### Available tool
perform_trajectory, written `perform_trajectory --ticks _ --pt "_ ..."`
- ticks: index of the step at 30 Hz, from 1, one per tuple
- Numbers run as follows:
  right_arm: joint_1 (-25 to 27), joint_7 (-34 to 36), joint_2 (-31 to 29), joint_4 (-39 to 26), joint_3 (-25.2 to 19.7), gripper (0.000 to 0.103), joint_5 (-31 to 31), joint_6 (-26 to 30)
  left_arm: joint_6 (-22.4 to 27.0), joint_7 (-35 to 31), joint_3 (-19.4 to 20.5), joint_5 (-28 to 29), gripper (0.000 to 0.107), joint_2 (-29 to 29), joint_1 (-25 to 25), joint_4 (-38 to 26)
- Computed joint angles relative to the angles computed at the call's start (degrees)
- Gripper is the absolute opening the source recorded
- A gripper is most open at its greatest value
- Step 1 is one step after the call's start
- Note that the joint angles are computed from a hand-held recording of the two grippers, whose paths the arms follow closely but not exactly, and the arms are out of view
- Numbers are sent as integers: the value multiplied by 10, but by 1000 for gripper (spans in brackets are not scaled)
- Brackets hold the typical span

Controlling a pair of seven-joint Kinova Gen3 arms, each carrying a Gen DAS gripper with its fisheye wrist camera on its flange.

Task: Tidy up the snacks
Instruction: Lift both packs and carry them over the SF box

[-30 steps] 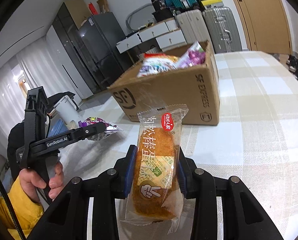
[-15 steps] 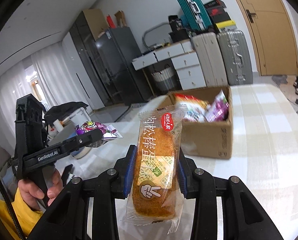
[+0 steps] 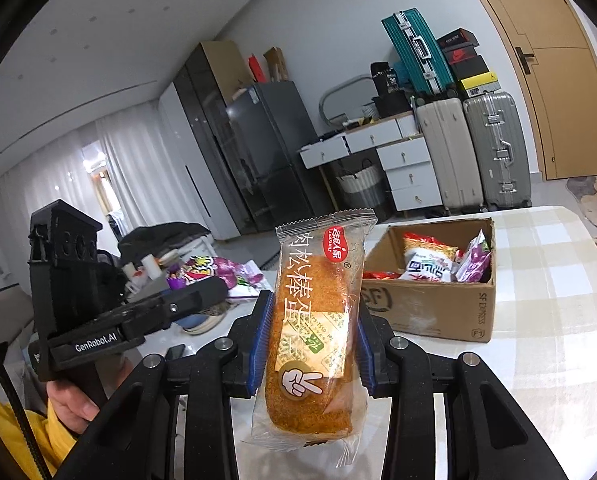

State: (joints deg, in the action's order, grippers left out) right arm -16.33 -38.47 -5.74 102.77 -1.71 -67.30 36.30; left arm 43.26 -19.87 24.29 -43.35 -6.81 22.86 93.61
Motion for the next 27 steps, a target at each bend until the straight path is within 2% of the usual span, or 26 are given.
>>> perform_trajectory --ticks 6,17,19,27 --pt "-8 -14 -23 12 4 37 14 -2 29 14 26 -6 57 -8 12 -6" --pt "-20 -20 -21 -7 14 37 33 -8 52 14 29 -15 57 -4 20 -24" --pt "-19 -15 -15 -15 17 37 32 -5 64 20 35 -39 57 2 20 -32" --pt "10 -35 40 -96 5 37 58 16 60 -51 -19 -16 57 44 40 -81"
